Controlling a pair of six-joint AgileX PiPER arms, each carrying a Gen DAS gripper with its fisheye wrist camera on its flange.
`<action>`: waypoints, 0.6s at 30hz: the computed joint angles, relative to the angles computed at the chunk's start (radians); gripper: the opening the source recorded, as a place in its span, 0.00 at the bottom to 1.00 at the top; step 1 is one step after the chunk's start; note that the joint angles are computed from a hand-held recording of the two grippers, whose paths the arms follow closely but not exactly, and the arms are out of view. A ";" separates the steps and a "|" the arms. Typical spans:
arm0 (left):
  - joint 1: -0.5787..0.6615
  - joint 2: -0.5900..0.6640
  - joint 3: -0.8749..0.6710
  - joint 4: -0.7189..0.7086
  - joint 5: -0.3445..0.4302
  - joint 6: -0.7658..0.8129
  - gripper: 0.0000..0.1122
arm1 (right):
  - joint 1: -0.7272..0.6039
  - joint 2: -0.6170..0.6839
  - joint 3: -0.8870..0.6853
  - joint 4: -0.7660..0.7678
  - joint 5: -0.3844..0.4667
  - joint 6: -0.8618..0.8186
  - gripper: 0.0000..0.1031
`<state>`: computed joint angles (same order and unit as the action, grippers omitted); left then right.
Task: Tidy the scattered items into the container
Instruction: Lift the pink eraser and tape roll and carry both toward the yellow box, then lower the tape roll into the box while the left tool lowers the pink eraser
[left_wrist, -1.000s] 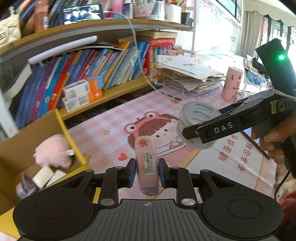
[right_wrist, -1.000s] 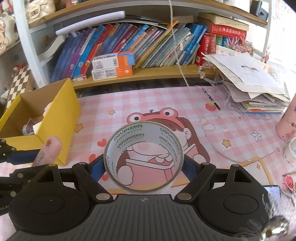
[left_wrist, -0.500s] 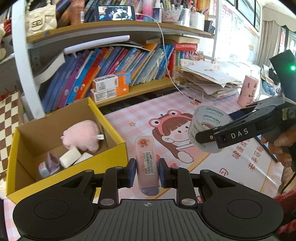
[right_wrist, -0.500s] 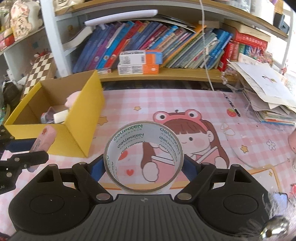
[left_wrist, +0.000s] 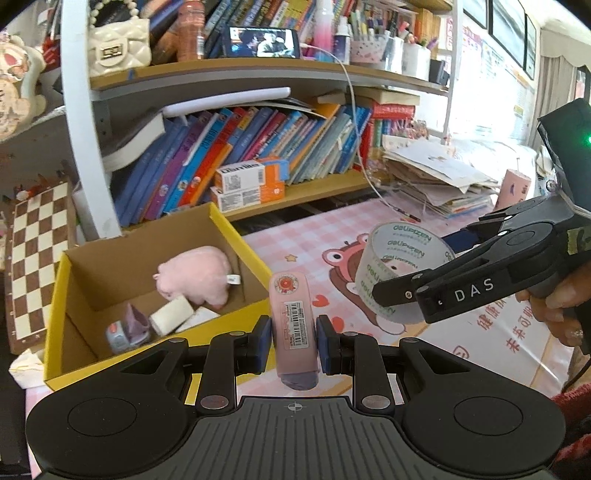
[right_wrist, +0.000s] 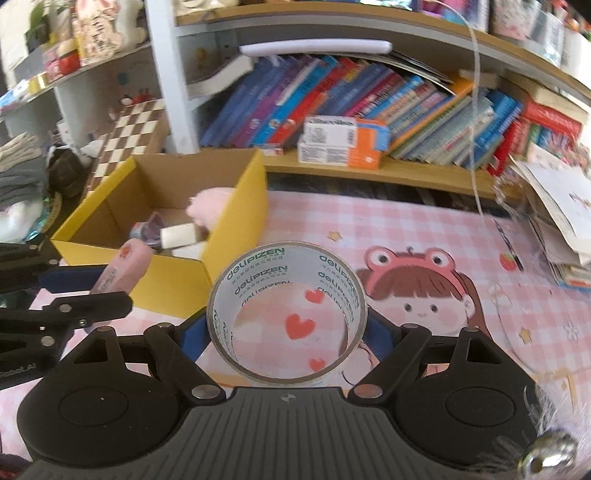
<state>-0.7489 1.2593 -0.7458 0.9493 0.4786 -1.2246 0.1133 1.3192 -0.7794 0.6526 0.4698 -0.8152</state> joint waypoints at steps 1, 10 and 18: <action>0.004 -0.005 0.002 0.002 0.004 -0.003 0.22 | 0.012 0.003 -0.006 -0.001 -0.001 -0.001 0.80; 0.073 -0.060 0.037 0.007 0.026 -0.010 0.22 | 0.098 0.041 -0.058 -0.029 0.000 0.020 0.80; 0.137 -0.099 0.062 -0.001 0.027 0.001 0.22 | 0.147 0.078 -0.095 -0.054 -0.002 0.043 0.80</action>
